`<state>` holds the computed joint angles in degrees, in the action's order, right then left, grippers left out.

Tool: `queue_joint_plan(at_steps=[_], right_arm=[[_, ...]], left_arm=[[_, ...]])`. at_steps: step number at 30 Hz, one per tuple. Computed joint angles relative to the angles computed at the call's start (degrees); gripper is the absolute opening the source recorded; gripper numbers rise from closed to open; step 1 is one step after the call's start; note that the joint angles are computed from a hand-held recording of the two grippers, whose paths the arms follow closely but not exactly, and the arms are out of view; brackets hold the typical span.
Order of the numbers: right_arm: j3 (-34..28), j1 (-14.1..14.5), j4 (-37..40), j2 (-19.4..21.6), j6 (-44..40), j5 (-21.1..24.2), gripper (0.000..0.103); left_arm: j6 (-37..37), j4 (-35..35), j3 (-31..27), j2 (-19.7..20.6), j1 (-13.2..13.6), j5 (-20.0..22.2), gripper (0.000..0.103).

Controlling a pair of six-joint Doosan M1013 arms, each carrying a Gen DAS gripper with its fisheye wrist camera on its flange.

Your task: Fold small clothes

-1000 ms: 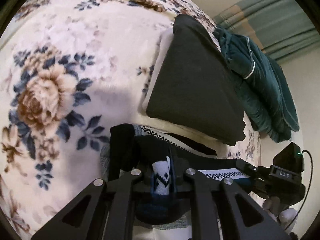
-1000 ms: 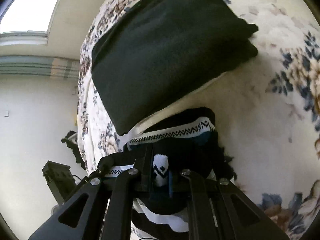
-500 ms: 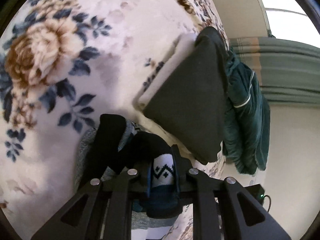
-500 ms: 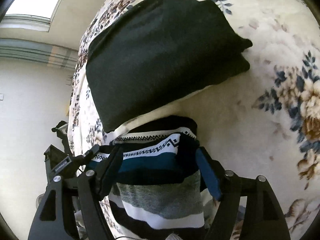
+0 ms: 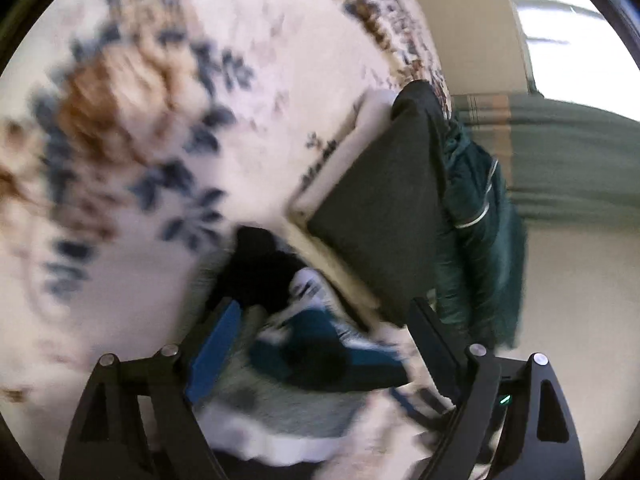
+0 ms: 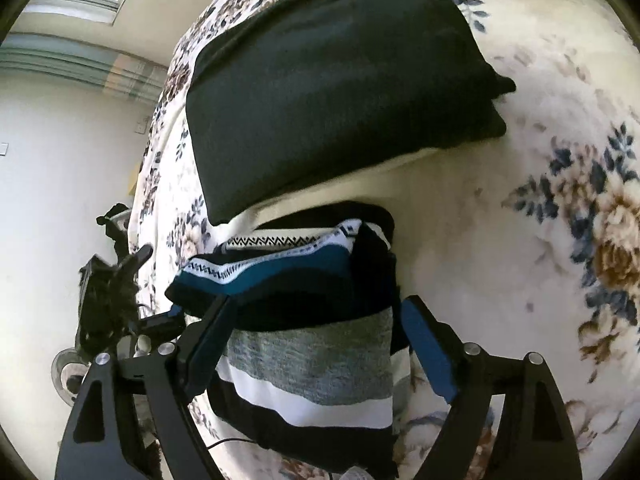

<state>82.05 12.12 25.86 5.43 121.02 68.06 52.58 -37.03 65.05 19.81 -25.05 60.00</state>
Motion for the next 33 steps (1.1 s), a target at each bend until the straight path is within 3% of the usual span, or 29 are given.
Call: queue_joint_plan(at_steps=[3, 6, 9, 13, 17, 21, 25, 26, 27, 28, 29, 30, 33], right_arm=[[1.2, -0.6, 0.0, -1.1, -1.8, 0.3, 0.094], [3.3, -1.9, 3.0, -2.1, -5.6, 1.6, 0.094], [6.2, -4.2, 11.1, -1.8, -12.0, 3.7, 0.094], [9.4, -6.6, 20.1, 0.1, -18.5, 4.6, 0.094], [10.6, -7.7, 25.6, 2.6, -23.6, 5.2, 0.094], [10.0, -7.9, 30.2, 6.1, -28.8, 7.0, 0.096], [7.9, -7.5, 31.6, 8.5, -31.7, 8.5, 0.096], [7.8, -7.5, 32.4, 8.7, -32.1, 8.5, 0.096], [8.0, -7.5, 33.2, 8.7, -32.0, 7.9, 0.094], [8.3, -7.6, 33.9, 8.6, -31.9, 7.3, 0.091], [8.9, -7.6, 36.0, 8.3, -32.1, 5.8, 0.077], [9.3, -7.5, 36.0, 8.1, -31.4, 5.0, 0.051], [11.0, -7.4, 37.6, 7.3, -30.3, 2.6, 0.031]], left_arm=[[0.4, 12.3, 2.2, -4.6, -2.3, 1.2, 0.085], [-1.2, 15.6, 7.7, -8.9, -3.8, 0.5, 0.085], [-6.6, 9.3, 16.8, -13.2, -4.2, -3.1, 0.085], [-9.6, 4.1, 24.3, -16.4, -6.3, -10.3, 0.085], [-8.5, 0.4, 26.7, -16.3, -8.2, -14.7, 0.085], [-5.4, -3.9, 26.4, -13.2, -9.1, -19.1, 0.085], [-8.9, 0.0, 25.1, -11.4, -9.5, -24.5, 0.085], [-9.6, 1.3, 24.8, -11.2, -9.6, -25.7, 0.082], [-10.1, 2.3, 24.7, -11.3, -9.6, -26.6, 0.070], [-10.2, 2.7, 24.7, -11.4, -9.5, -27.3, 0.062], [-9.6, 2.6, 24.4, -11.3, -9.2, -27.2, 0.051], [-9.3, 2.5, 24.3, -11.3, -9.0, -27.0, 0.047], [-5.6, -0.5, 23.2, -10.9, -7.6, -25.5, 0.039]])
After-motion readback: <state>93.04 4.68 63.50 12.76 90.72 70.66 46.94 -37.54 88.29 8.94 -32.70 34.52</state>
